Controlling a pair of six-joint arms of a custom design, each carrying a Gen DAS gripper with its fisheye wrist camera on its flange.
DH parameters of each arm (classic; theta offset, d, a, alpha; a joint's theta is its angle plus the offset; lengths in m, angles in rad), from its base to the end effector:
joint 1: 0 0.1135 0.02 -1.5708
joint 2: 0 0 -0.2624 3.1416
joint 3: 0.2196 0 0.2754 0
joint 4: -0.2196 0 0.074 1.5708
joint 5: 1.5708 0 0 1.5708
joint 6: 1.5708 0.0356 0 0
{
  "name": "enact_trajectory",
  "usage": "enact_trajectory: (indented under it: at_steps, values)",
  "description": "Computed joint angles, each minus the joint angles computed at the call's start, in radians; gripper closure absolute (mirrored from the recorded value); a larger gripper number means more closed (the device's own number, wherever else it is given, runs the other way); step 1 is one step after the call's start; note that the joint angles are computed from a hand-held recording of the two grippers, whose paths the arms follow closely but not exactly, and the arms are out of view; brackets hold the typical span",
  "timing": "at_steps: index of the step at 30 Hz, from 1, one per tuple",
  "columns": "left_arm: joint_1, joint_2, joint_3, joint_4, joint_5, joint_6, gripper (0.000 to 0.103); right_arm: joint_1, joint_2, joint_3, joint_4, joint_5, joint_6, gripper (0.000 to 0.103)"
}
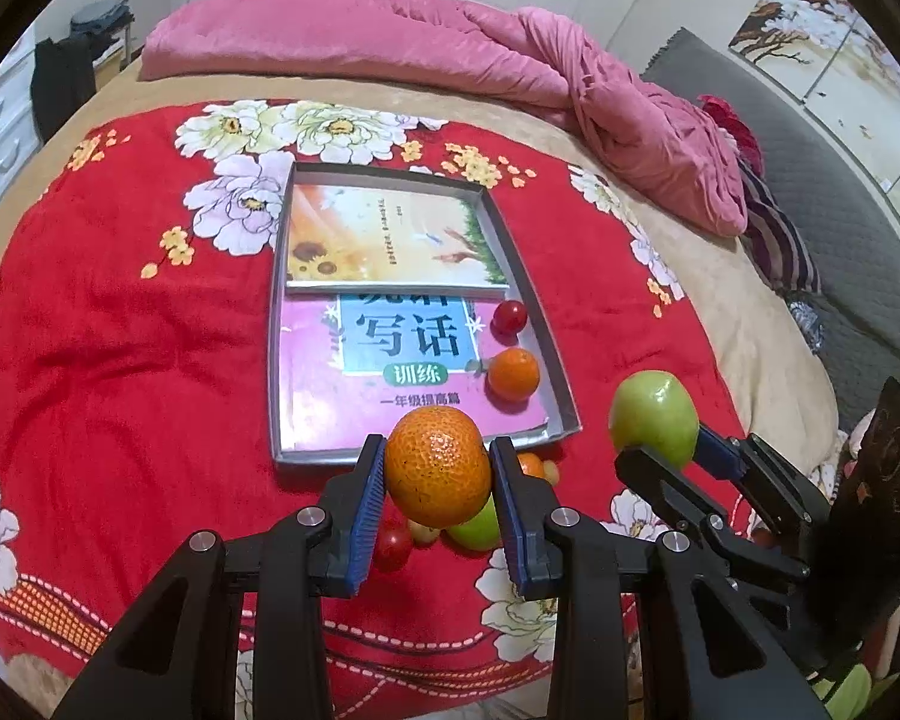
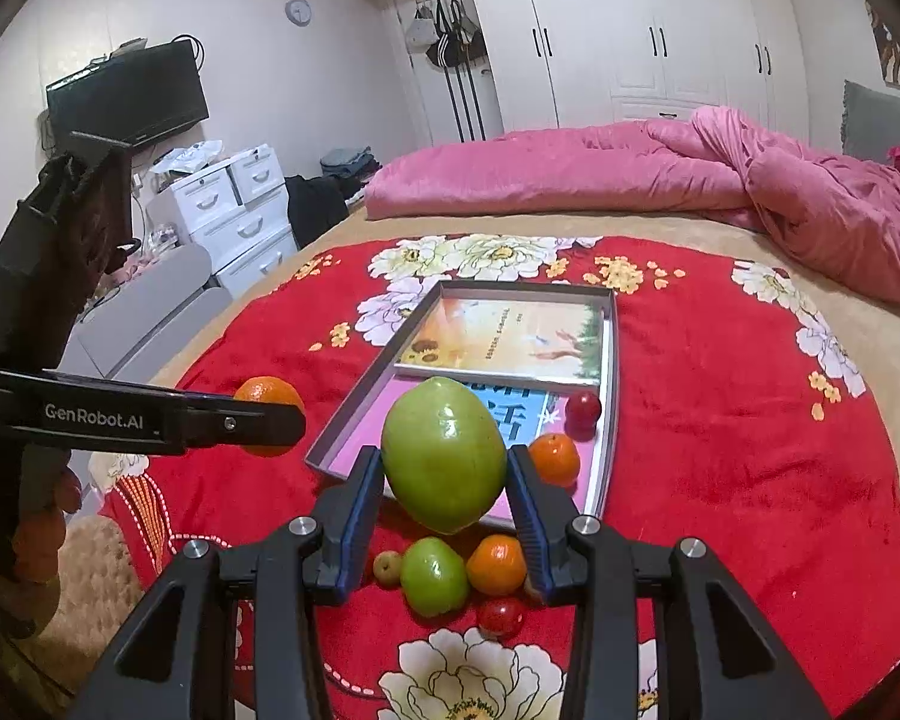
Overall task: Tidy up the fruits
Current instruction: 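Carry the orange over the tray with the left tool while the right tool carries the green pear there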
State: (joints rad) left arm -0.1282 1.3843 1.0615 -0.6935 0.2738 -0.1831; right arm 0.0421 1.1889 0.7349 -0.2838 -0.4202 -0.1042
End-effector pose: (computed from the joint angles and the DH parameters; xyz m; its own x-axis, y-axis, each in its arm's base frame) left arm 0.2986 -0.0482 0.2509 -0.8772 -0.0637 -0.4759 0.1064 0.9408 -0.3219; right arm 0.2680 0.0258 0.2214 -0.6331 -0.1217 -0.7645 -0.4081 0.8917 0.1960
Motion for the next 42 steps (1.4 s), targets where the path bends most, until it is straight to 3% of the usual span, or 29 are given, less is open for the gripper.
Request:
enact_trajectory:
  at_steps: [21,27,42]
  values:
    - [0.015,0.098,0.116,0.038,0.006,-0.015,0.068,-0.020,0.124,0.156,0.004,0.005,-0.004,0.061]
    - [0.005,0.133,0.147,0.034,-0.040,0.007,0.068,-0.017,0.183,0.214,0.004,0.003,0.002,0.061]
    - [0.008,0.217,0.128,0.101,-0.053,0.013,0.068,0.003,0.267,0.251,0.001,0.016,0.009,0.061]
